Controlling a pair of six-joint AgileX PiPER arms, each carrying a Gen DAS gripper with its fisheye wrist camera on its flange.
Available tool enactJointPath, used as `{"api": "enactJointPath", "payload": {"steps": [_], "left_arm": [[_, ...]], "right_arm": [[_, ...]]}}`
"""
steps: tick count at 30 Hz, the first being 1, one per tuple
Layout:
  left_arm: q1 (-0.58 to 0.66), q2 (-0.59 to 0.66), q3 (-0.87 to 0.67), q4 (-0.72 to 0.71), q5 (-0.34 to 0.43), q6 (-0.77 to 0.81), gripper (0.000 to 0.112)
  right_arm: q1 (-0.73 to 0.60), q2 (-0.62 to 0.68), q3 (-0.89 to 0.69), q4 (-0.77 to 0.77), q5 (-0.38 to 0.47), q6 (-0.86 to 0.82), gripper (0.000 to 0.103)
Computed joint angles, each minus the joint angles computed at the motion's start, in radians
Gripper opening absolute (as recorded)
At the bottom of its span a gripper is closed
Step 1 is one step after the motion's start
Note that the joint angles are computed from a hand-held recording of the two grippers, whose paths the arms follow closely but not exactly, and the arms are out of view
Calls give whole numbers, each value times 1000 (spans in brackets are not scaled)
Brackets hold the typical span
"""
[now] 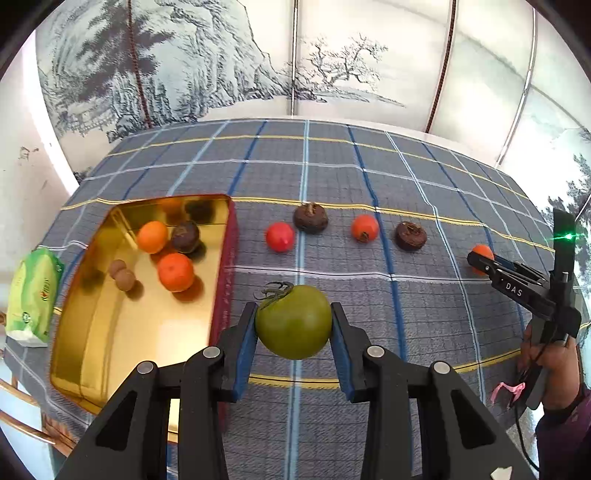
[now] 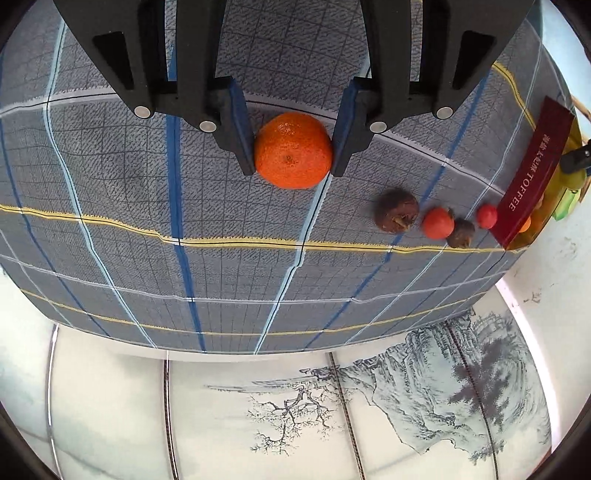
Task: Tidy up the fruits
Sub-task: 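Carry the green tomato toward the tin with the left gripper while the right gripper grasps an orange, then lower the green tomato into the tin and open the left gripper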
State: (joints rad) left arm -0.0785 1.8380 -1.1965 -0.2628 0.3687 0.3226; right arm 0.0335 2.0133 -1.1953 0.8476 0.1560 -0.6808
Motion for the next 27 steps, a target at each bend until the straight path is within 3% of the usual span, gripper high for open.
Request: {"api": "enactJointPath", "payload": {"steps": [6, 9, 13, 17, 27], "left_arm": [[44, -19, 24, -46, -13, 57, 34], [61, -27, 40, -47, -27, 68, 34], [91, -32, 59, -49, -54, 86, 34], [122, -27, 67, -55, -71, 100, 34], [204, 18, 70, -43, -141, 123, 34]], "right_arm": [[-22, 14, -7, 97, 23, -65, 42], [-10, 20, -20, -63, 19, 94, 42], [-9, 25, -27, -113, 25, 144, 42], [5, 24, -36, -300, 20, 325, 42], [23, 29, -48, -502, 19, 520, 42]]}}
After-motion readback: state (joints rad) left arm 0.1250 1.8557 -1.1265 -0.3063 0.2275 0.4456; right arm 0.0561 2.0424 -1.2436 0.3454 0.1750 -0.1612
